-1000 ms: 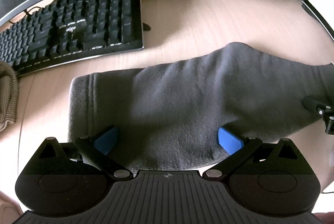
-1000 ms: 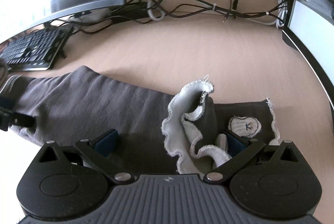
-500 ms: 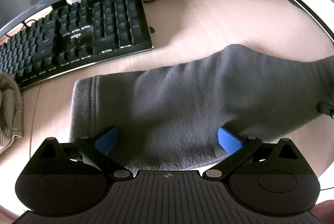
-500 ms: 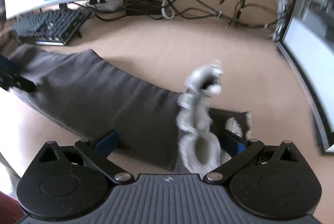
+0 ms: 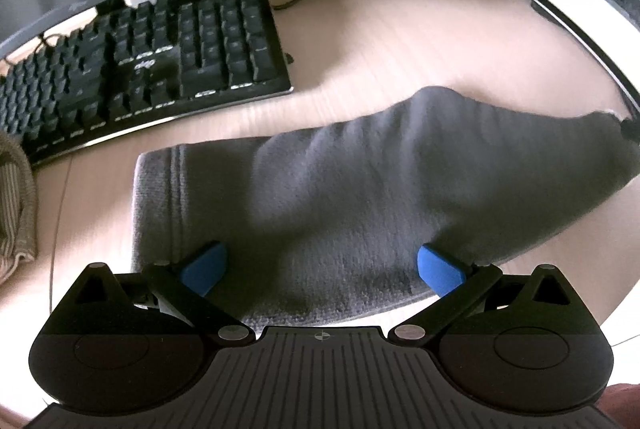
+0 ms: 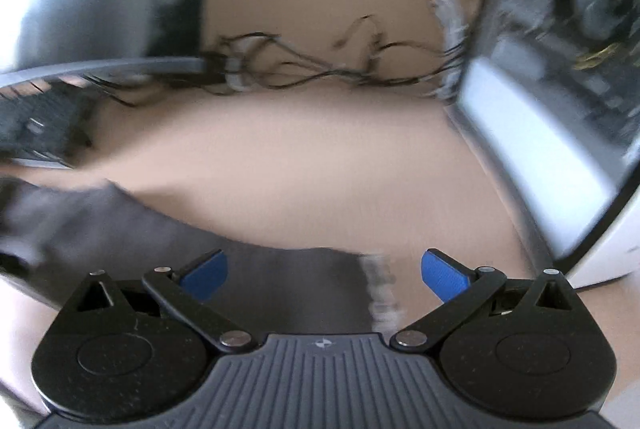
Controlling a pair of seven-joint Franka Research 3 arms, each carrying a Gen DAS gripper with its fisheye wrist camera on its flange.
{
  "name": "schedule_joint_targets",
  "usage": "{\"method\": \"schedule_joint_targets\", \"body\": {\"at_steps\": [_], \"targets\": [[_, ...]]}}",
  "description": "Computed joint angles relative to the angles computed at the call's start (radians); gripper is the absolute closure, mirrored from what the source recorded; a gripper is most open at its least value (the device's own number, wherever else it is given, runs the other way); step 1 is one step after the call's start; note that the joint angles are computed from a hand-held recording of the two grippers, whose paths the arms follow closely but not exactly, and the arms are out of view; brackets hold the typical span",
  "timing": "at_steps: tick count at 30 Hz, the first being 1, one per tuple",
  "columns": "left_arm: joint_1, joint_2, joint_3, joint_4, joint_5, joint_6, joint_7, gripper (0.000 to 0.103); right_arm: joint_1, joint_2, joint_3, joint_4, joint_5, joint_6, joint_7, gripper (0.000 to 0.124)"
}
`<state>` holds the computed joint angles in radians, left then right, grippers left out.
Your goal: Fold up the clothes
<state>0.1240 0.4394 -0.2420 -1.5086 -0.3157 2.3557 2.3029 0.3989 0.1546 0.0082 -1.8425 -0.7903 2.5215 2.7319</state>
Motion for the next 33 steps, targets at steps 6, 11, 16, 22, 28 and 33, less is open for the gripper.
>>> {"method": "schedule_joint_targets", "body": {"at_steps": [6, 11, 16, 22, 28, 33], "targets": [[0.033, 0.015, 0.009, 0.053, -0.052, -0.069, -0.074, 0.000, -0.035, 0.149, 0.062, 0.121, 0.412, 0.208, -0.330, 0.024], [0.073, -0.051, 0.013, -0.015, -0.132, 0.097, -0.054, 0.000, -0.042, 0.305, 0.162, 0.336, 0.532, 0.209, -0.734, 0.045], [0.080, -0.064, 0.058, -0.052, -0.054, 0.300, -0.071, 0.000, -0.031, 0.501, 0.286, 0.628, 0.654, 0.072, -1.122, 0.081], [0.147, -0.044, 0.029, -0.031, -0.042, 0.307, -0.040, 0.000, 0.026, 0.597, 0.282, 0.740, 0.734, 0.017, -1.300, 0.080], [0.182, -0.017, 0.000, -0.003, -0.052, 0.268, 0.043, 0.000, 0.110, 0.634, 0.158, 0.847, 0.774, 0.019, -1.240, 0.118], [0.197, 0.022, -0.034, 0.048, -0.110, 0.216, 0.140, 0.000, 0.168, 0.659, 0.018, 0.949, 0.784, -0.004, -1.119, 0.119]]}}
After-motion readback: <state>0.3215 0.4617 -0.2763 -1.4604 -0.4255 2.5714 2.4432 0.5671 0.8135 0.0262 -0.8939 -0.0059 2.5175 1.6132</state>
